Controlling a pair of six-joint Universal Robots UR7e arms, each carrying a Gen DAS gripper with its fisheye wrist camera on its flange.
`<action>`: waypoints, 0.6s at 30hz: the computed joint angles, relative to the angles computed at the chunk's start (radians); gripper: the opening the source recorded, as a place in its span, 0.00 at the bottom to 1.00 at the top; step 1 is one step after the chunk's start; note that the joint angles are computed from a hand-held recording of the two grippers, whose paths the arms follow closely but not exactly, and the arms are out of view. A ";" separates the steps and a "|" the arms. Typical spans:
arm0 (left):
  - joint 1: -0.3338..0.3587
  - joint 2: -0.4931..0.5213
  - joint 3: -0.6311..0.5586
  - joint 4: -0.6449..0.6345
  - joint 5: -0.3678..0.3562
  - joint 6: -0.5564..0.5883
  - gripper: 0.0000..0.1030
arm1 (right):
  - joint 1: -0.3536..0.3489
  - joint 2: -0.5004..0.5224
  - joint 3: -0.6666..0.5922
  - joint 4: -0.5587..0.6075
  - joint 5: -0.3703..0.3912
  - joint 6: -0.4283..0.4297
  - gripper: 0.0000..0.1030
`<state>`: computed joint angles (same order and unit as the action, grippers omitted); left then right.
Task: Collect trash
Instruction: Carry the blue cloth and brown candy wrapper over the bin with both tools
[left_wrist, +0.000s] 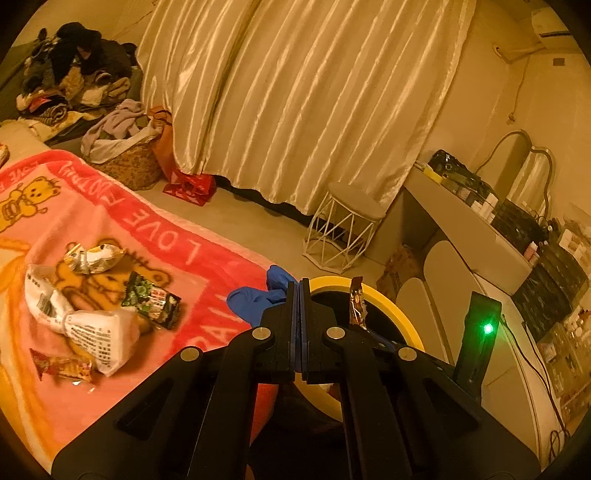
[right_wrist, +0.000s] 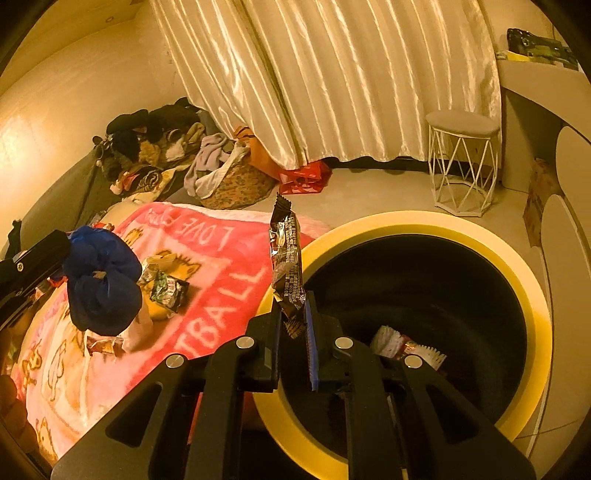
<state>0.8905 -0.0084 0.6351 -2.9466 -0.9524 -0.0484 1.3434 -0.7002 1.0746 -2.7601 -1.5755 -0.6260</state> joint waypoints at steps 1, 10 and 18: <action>-0.001 0.008 -0.013 0.009 -0.002 0.002 0.00 | -0.001 0.002 -0.006 0.003 -0.001 0.002 0.11; -0.007 0.059 -0.094 0.064 -0.025 0.012 0.00 | -0.012 0.008 -0.034 0.015 -0.019 0.033 0.11; -0.010 0.109 -0.179 0.118 -0.041 0.022 0.00 | -0.025 0.012 -0.063 0.031 -0.036 0.053 0.11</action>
